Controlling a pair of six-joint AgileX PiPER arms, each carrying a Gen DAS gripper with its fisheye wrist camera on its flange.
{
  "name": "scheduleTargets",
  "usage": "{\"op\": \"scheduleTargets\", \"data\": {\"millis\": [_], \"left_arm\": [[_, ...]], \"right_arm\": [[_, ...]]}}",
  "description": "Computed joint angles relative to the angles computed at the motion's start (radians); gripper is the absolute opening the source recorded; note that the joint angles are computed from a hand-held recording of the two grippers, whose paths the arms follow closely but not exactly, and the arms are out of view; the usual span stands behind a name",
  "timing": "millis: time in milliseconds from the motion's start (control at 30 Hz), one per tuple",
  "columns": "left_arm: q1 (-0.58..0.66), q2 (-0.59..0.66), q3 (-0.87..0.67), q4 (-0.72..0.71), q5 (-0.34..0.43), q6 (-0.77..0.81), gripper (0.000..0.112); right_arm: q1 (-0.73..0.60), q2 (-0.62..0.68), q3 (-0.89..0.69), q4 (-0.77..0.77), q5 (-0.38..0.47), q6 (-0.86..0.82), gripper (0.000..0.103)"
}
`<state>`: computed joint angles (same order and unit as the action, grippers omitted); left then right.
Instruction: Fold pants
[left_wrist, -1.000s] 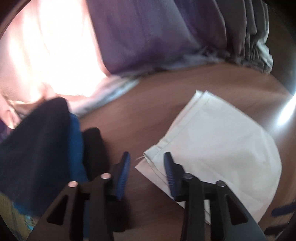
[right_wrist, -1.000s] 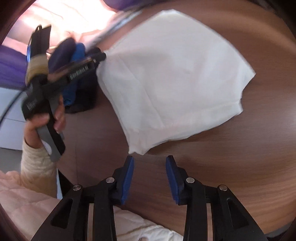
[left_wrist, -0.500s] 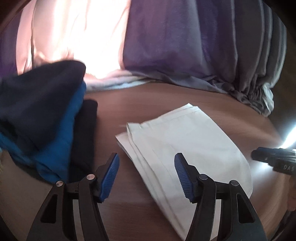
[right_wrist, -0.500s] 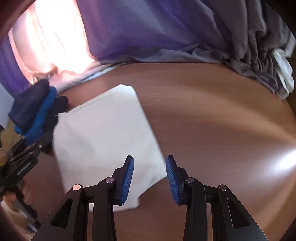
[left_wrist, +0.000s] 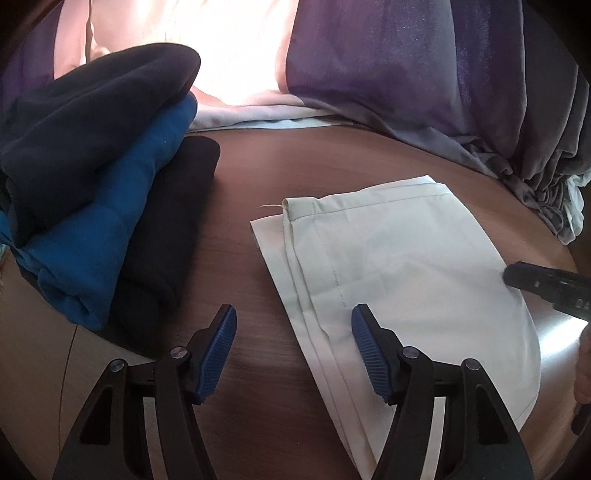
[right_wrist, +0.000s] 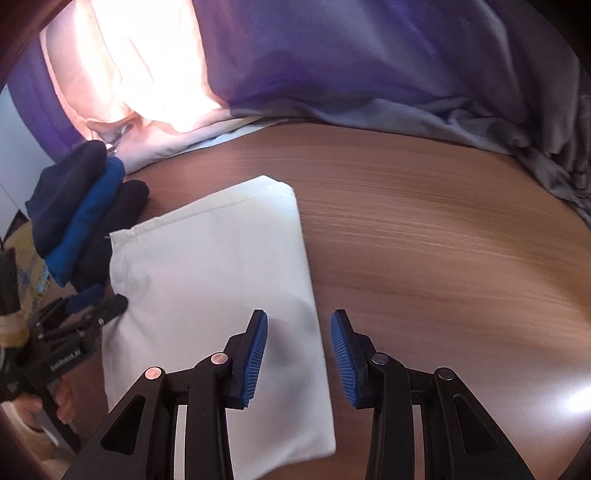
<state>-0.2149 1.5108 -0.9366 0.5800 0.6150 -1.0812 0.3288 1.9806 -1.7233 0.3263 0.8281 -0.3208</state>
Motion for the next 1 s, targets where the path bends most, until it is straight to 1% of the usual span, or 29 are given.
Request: {"op": "scheduleTargets", "data": {"millis": [67, 133, 200, 233, 300, 333, 433, 500, 600, 633, 667, 700, 867, 933, 1000], "left_arm": [[-0.002, 0.011, -0.008, 0.012, 0.008, 0.001, 0.065], [-0.015, 0.007, -0.026, 0.016, 0.055, 0.01, 0.063], [-0.041, -0.021, -0.03, 0.056, 0.091, -0.024, 0.063], [-0.046, -0.044, -0.023, 0.052, 0.082, -0.026, 0.063], [-0.019, -0.073, -0.013, -0.037, 0.018, 0.047, 0.065], [-0.006, -0.068, -0.011, -0.08, -0.011, 0.075, 0.065], [0.019, -0.024, -0.021, -0.156, -0.028, 0.122, 0.065], [0.038, -0.017, -0.011, -0.198, -0.062, 0.142, 0.065], [0.056, 0.001, -0.021, -0.255, -0.087, 0.189, 0.064], [0.07, 0.007, -0.023, -0.303, -0.103, 0.231, 0.059], [0.086, 0.012, -0.02, -0.363, -0.126, 0.279, 0.055], [0.095, 0.015, -0.022, -0.406, -0.136, 0.311, 0.055], [0.109, 0.026, -0.022, -0.461, -0.159, 0.349, 0.054], [0.116, 0.025, -0.01, -0.485, -0.182, 0.366, 0.054], [0.114, 0.03, -0.01, -0.471, -0.19, 0.366, 0.055]], "right_arm": [[-0.005, 0.026, -0.028, 0.025, 0.016, -0.027, 0.037], [-0.006, 0.052, -0.057, 0.026, 0.029, -0.028, 0.037], [-0.006, 0.058, -0.069, 0.024, 0.032, -0.012, 0.037], [-0.008, 0.049, -0.063, 0.032, 0.027, -0.015, 0.037], [-0.007, 0.037, -0.049, 0.04, 0.011, -0.032, 0.037], [-0.009, 0.035, -0.05, 0.058, 0.016, -0.057, 0.037], [-0.012, 0.06, -0.082, 0.076, 0.048, -0.09, 0.037], [-0.012, 0.082, -0.11, 0.067, 0.068, -0.078, 0.037], [-0.017, 0.099, -0.13, 0.077, 0.086, -0.082, 0.037], [-0.017, 0.101, -0.132, 0.083, 0.087, -0.09, 0.037], [-0.018, 0.107, -0.145, 0.079, 0.105, -0.084, 0.037], [-0.018, 0.119, -0.173, 0.072, 0.14, -0.068, 0.037], [-0.022, 0.137, -0.19, 0.077, 0.154, -0.059, 0.037], [-0.026, 0.14, -0.187, 0.082, 0.153, -0.047, 0.037], [-0.028, 0.137, -0.174, 0.087, 0.143, -0.05, 0.037]]}}
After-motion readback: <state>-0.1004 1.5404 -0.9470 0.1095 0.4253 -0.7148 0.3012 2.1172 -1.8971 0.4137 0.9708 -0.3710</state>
